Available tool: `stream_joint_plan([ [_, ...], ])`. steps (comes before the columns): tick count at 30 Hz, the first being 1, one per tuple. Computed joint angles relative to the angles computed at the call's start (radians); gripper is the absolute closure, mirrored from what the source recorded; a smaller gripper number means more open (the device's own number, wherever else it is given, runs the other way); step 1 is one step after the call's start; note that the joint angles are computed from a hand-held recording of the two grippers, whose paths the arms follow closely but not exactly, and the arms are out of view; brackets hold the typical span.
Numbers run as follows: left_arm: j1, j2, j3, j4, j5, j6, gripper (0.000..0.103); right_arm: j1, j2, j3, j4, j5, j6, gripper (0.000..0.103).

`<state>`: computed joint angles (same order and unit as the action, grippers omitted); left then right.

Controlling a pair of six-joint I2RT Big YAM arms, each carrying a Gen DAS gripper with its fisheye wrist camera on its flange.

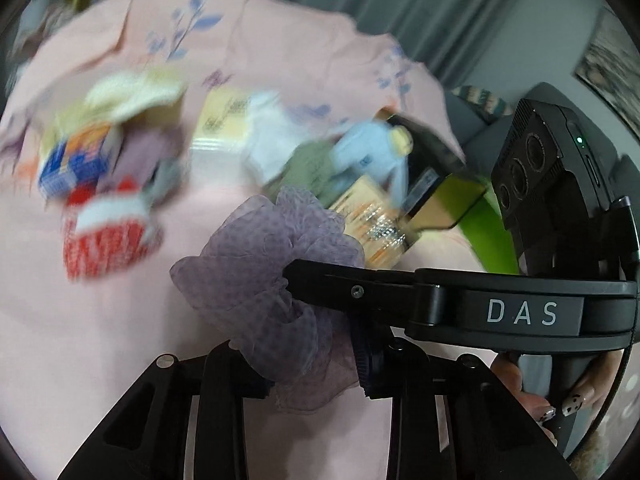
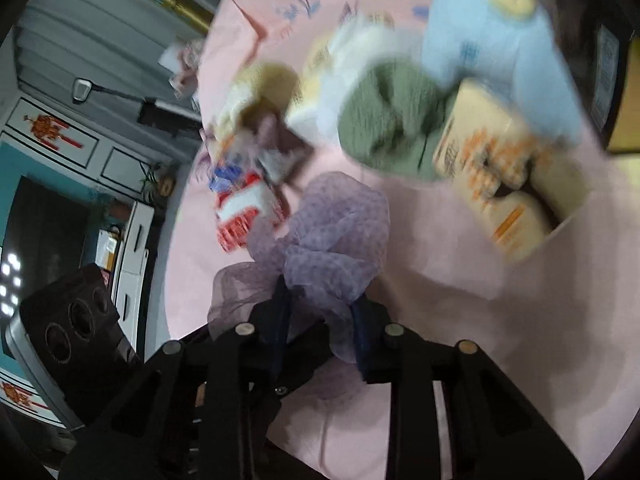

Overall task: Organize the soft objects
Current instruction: 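Grasp the lavender mesh scrunchie with the right tool and lift it, then carry the scrunchie into the green box and open the right tool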

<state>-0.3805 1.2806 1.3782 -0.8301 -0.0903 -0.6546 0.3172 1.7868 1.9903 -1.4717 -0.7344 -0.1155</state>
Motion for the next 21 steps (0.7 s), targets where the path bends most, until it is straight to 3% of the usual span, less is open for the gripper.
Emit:
stream_joint_plan([
  [6,-0.054,0.075,0.150,0.060,-0.040,0.135,0.072,-0.084,-0.079,-0.003,0.171,-0.019,0.075,0.076],
  [11,-0.107,0.220,0.351,0.060,-0.029,0.238,0.072,-0.188,-0.103,0.002,0.290,-0.030,0.157,0.076],
  [21,-0.180,0.518,0.744,-0.035,0.031,0.356,0.072,-0.323,-0.113,-0.035,0.504,0.133,0.288,0.075],
])
